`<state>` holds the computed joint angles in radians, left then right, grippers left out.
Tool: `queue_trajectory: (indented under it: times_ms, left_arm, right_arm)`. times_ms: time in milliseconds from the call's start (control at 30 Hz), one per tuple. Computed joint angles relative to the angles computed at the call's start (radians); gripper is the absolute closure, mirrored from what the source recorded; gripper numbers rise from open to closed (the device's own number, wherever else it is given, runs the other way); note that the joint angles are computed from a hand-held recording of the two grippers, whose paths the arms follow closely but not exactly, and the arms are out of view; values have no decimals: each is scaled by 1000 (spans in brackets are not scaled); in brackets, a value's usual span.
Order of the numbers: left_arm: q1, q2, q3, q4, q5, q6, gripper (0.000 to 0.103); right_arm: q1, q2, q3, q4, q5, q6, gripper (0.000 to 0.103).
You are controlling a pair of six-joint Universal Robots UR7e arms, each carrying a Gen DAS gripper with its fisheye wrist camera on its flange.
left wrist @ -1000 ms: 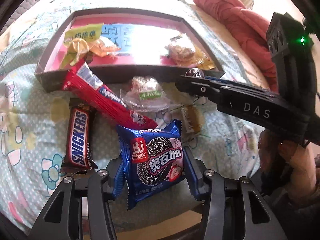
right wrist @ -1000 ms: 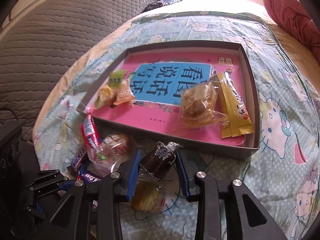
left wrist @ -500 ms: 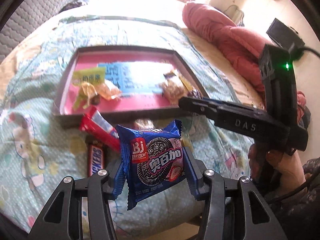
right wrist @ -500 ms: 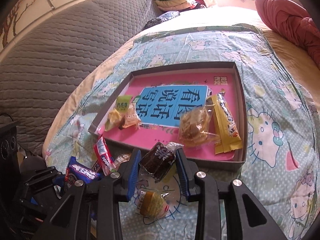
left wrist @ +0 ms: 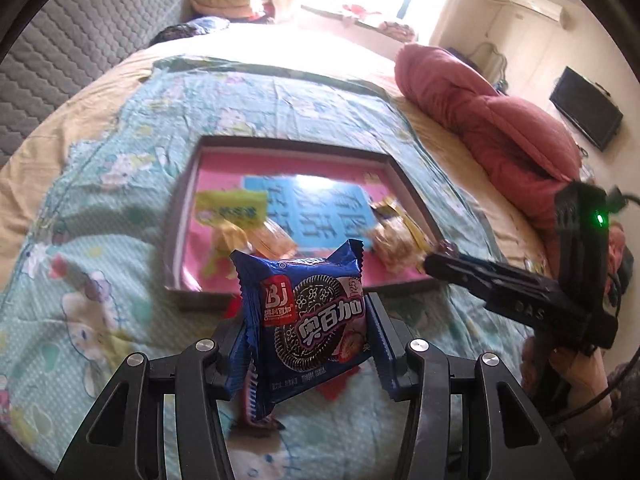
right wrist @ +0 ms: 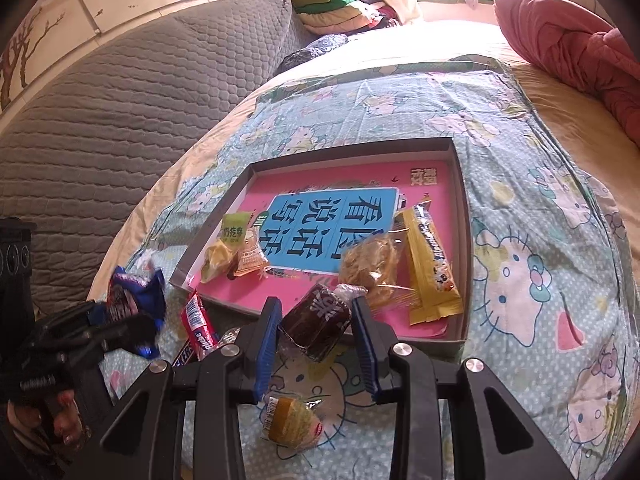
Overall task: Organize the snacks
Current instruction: 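Lift both held snacks and carry them over the box tray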
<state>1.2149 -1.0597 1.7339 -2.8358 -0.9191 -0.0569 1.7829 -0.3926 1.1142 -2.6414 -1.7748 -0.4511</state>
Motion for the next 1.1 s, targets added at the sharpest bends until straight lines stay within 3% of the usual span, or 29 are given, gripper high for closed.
queue_trajectory:
  times_ms: [567, 1100]
  left_arm:
    - [75, 80, -130, -153, 10, 96, 50]
    - [119, 145, -197, -117, -6, 118, 50]
  right_arm:
    - [-11, 19, -42, -16, -4, 29, 67]
    - [-24, 41, -82, -16, -11, 60, 67]
